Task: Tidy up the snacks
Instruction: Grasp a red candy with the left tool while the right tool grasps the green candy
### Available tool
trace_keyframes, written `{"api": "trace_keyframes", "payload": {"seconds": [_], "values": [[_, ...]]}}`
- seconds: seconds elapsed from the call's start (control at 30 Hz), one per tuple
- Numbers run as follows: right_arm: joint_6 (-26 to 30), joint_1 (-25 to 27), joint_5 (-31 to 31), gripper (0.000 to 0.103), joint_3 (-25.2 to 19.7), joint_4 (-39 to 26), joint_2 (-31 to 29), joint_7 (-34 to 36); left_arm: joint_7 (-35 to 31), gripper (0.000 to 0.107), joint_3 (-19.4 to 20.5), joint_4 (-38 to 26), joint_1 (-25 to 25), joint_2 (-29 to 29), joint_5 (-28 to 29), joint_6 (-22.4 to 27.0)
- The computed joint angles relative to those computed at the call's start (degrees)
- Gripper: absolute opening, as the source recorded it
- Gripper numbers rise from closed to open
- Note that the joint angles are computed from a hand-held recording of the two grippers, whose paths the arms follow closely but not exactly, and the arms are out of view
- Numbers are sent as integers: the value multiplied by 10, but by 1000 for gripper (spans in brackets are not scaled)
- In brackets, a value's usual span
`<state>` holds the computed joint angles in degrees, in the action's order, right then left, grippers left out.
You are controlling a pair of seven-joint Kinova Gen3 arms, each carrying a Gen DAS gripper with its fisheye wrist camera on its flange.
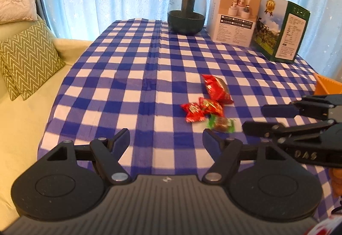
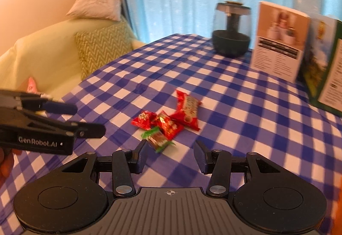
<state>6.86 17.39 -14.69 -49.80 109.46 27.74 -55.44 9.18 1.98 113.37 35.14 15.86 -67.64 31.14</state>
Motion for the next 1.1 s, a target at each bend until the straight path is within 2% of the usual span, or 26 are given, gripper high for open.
{"api": "trace_keyframes", "payload": {"seconds": [0.2, 0.23, 0.33, 0.43, 0.53, 0.67, 0.8, 0.97, 1.1], "values": [[-5, -20, 33, 47, -6, -25, 44, 33, -4, 72, -12, -4, -11, 14, -2, -8], [-3, -25, 40, 44, -6, -30, 49, 38, -3, 72, -14, -3, -12, 14, -3, -11], [9, -63, 56, 37, 27, -47, 54, 49, 8, 72, -21, -1, -12, 14, -8, -17], [18, -106, 62, 36, 72, -60, 53, 54, 17, 72, -24, 3, -16, 12, -10, -27], [24, -103, 48, 32, 74, -63, 57, 58, 14, 72, -24, 4, -18, 12, -9, -31], [17, -97, 18, 25, 81, -47, 39, 42, 13, 72, -27, 3, -18, 14, -13, -45], [-29, -76, 1, 25, 78, -7, 11, -1, 12, 72, -34, -2, -16, 21, -20, -64], [-48, -100, 21, 25, 128, 17, -15, -56, 0, 72, -45, -15, -8, 34, -22, -79], [-62, -89, 46, 28, 124, 30, -15, -85, 12, 72, -63, -19, 6, 41, -34, -95]]}}
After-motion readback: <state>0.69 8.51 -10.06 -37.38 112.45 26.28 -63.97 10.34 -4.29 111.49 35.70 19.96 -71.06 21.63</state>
